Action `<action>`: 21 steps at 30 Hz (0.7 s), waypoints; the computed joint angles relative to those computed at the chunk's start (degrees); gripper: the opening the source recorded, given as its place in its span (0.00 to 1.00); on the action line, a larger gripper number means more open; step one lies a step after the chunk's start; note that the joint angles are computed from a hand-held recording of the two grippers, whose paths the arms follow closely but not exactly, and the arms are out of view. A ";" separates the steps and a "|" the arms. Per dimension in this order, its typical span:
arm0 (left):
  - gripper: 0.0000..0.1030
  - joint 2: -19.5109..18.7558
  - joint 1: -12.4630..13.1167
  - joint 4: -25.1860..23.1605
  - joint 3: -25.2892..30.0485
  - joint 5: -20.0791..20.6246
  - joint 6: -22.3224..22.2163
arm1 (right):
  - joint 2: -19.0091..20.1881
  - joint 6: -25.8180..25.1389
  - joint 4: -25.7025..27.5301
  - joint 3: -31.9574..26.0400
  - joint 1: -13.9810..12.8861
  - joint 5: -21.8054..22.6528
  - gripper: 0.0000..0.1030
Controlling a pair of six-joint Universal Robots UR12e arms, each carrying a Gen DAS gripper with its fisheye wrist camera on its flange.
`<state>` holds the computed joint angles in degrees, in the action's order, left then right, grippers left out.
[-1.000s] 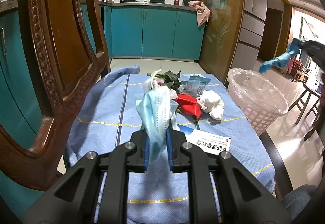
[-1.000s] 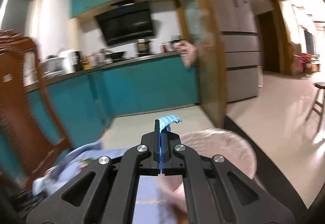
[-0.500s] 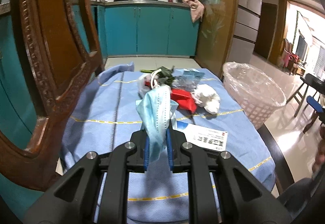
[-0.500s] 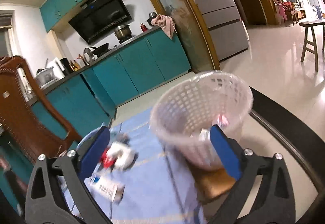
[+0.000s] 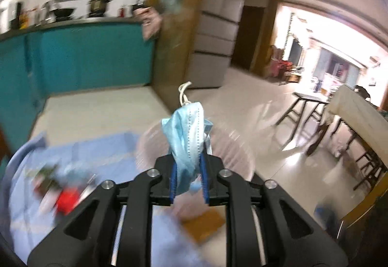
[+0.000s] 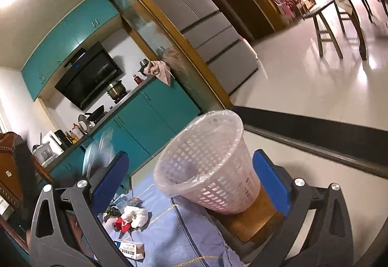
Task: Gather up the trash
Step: 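Carry the blue mask over the basket and open the left tool, then bring both tools back above the table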
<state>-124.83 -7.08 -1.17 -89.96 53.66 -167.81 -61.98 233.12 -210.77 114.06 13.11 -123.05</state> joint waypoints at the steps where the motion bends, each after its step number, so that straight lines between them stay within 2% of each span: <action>1: 0.58 -1.04 -1.14 -1.77 2.35 2.04 0.31 | -0.05 -0.03 -0.12 0.16 0.00 0.10 0.97; 2: 0.93 -1.52 -1.88 -4.25 3.75 4.42 0.09 | -0.29 -0.16 -0.74 0.90 -0.09 0.34 0.97; 3: 0.95 -2.26 -2.57 -6.27 5.17 7.94 -1.31 | -0.22 -0.37 -1.09 0.87 -0.11 0.56 0.97; 5: 0.95 -2.68 -2.48 -6.36 5.07 11.10 -2.74 | -0.20 -1.20 -1.67 0.90 -0.23 1.42 0.97; 8: 0.95 -1.40 -0.47 -4.55 1.17 10.40 -3.02 | -0.60 -2.40 -1.10 1.13 -0.53 3.57 0.97; 12: 0.96 2.57 4.00 6.06 -9.39 12.58 -1.92 | -0.71 -6.55 1.57 0.12 -0.55 7.59 0.97; 13: 0.96 3.51 4.85 9.06 -11.98 14.11 -2.00 | -0.74 -8.17 2.61 -0.34 -0.42 8.68 0.97; 16: 0.97 5.85 8.41 14.54 -18.12 14.91 -3.57 | -0.24 -14.59 5.28 -2.33 0.21 12.17 0.97; 19: 0.97 7.22 11.52 18.33 -22.01 13.96 -5.75 | 0.34 -21.55 8.14 -4.26 1.03 16.07 0.97; 21: 0.97 7.56 12.93 19.84 -23.65 13.03 -5.03 | 0.70 -25.83 10.26 -5.42 1.74 17.87 0.97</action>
<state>-117.27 5.85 18.67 -113.61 66.69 -172.84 -61.28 207.29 -200.51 108.64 14.86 -105.18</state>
